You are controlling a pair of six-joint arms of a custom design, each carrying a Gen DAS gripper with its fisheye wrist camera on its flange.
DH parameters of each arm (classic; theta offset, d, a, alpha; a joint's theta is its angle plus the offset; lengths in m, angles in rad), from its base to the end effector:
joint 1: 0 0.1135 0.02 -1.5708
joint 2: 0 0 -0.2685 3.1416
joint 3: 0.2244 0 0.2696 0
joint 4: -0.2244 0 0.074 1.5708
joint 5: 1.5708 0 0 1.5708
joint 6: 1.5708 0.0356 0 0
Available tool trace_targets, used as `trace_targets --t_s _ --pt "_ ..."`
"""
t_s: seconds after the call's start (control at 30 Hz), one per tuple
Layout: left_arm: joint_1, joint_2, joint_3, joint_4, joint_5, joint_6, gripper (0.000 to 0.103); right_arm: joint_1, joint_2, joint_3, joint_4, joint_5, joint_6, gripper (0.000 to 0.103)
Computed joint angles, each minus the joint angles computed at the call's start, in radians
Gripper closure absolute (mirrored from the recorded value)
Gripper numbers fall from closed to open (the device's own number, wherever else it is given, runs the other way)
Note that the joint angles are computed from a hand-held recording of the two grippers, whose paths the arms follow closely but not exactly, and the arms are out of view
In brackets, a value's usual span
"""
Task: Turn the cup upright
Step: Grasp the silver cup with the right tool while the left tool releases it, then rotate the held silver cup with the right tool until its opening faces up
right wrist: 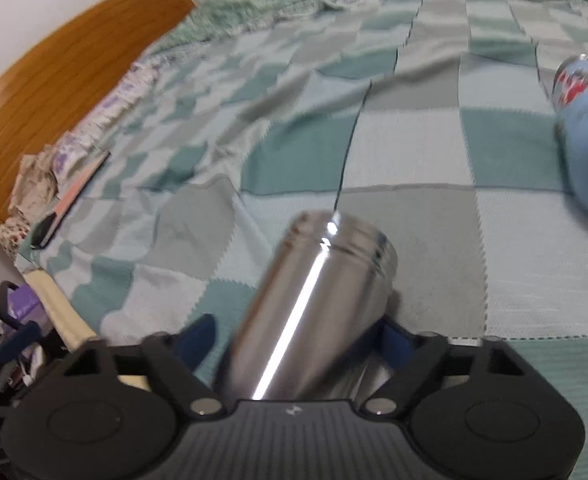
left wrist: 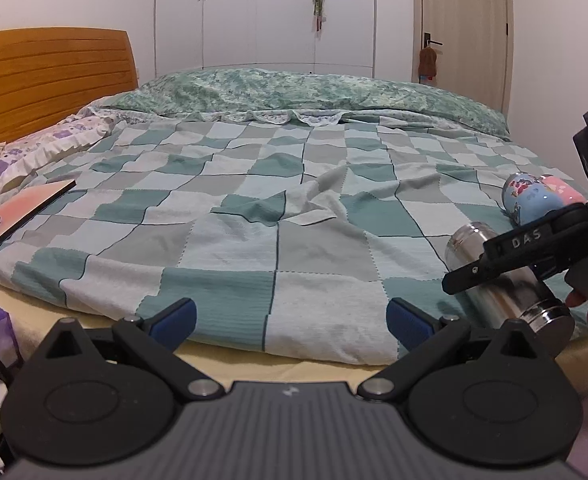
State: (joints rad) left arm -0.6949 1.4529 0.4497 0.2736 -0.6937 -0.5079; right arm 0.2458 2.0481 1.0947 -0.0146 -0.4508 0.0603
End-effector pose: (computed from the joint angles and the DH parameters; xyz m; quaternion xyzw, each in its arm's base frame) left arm 0.2111 -0.1464 0.1232 -0.0580 0.8677 0.0386 0.4922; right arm 0.3886 0.1135 0.0851 -0.1523 0.9206 0.2550 0.2534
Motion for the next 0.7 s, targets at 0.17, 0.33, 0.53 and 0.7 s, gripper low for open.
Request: trace_targets --t_s 0.17,0.33,0.53,0.7 --pt "0.007 -0.006 -0.008 0.002 0.003 0.002 0.0 -0.022 -0.035 -0.043 0.039 -0.046 0.007 0.038" --pt "0.013 -0.008 -0.018 0.021 0.014 0.015 0.0 -0.072 -0.108 -0.141 0.145 -0.124 0.016 0.039" --pt "0.011 -0.001 -0.018 0.048 0.02 0.013 0.0 -0.113 -0.217 -0.283 0.385 -0.204 0.05 0.041" --pt "0.013 0.003 -0.006 0.062 0.007 0.003 0.0 -0.082 -0.285 -0.376 0.612 -0.159 0.037 0.041"
